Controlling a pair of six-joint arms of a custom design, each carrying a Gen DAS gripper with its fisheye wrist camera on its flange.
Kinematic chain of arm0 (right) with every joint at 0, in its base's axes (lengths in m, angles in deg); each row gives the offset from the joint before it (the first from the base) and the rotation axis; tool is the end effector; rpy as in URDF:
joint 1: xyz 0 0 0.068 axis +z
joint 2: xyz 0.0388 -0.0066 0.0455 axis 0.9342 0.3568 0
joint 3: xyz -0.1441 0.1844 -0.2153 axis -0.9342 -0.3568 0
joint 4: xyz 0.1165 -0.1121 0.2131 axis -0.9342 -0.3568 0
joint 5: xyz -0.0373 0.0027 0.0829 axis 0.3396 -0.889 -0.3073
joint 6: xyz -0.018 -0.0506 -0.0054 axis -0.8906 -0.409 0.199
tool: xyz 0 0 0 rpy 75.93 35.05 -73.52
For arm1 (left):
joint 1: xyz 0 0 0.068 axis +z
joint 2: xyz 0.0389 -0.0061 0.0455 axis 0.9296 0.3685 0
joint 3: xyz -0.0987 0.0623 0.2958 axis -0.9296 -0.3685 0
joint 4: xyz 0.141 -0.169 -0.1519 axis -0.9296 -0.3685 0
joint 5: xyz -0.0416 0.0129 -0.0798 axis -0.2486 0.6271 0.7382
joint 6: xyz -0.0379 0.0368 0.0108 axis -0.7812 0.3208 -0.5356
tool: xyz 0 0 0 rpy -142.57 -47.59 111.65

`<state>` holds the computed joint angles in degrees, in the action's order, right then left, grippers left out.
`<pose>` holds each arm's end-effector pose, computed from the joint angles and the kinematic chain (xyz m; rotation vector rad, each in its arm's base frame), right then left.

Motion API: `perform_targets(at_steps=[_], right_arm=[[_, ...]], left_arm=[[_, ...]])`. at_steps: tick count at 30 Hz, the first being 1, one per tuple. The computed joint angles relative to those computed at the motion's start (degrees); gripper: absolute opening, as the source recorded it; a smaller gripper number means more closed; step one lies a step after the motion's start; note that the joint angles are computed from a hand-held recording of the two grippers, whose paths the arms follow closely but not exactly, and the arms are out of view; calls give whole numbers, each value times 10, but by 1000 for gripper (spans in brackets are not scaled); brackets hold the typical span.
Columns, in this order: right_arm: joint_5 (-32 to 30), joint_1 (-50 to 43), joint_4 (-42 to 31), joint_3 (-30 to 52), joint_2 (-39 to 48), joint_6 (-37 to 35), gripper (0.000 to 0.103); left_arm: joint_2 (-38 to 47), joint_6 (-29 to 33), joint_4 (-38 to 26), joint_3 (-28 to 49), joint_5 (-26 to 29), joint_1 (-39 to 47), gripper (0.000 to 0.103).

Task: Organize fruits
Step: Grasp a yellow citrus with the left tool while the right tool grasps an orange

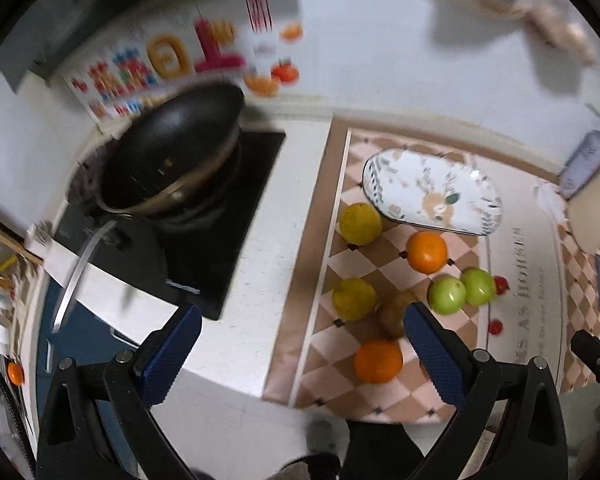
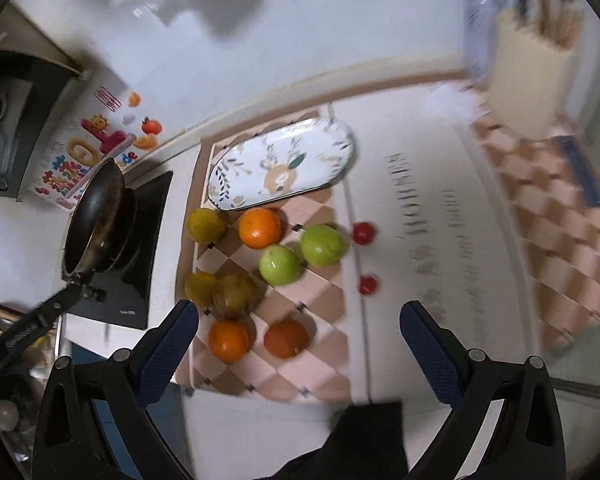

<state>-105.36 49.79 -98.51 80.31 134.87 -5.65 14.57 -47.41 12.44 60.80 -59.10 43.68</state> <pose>0.2888 -0.0838 0.3239 -0.1487 2.7680 0.5509 0.2581 -0.1043 0.3643 -0.5926 2.6882 0.2681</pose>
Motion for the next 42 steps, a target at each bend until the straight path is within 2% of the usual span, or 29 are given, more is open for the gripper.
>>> perform_targets(at_steps=[3, 9, 12, 15, 17, 18, 26, 27, 29, 30, 36, 42], right_arm=[[6, 70, 37, 44, 113, 34, 102], [38, 192, 61, 140, 289, 59, 97], [58, 239, 56, 190, 367, 73, 86], [60, 270, 41, 236, 427, 87, 84], [65, 287, 31, 264, 461, 86, 71], [72, 294, 23, 276, 475, 84, 68], [86, 284, -7, 289, 487, 73, 68], [86, 283, -9, 292, 489, 73, 68], [89, 286, -12, 291, 487, 74, 68], [92, 288, -10, 291, 487, 77, 68], [104, 283, -12, 278, 474, 71, 68], [126, 285, 7, 250, 452, 61, 68]], left_arm=[[80, 37, 46, 9, 47, 66, 102], [215, 72, 71, 59, 121, 136, 97], [258, 75, 78, 78, 159, 155, 92], [298, 83, 81, 104, 178, 166, 92], [324, 92, 78, 123, 190, 169, 92], [335, 96, 77, 132, 196, 171, 92], [395, 135, 85, 171, 220, 176, 90], [399, 141, 92, 171, 224, 177, 85], [397, 150, 119, 161, 252, 184, 64], [394, 152, 131, 154, 265, 186, 62], [378, 166, 135, 147, 244, 183, 61], [329, 173, 142, 86, 237, 173, 61]])
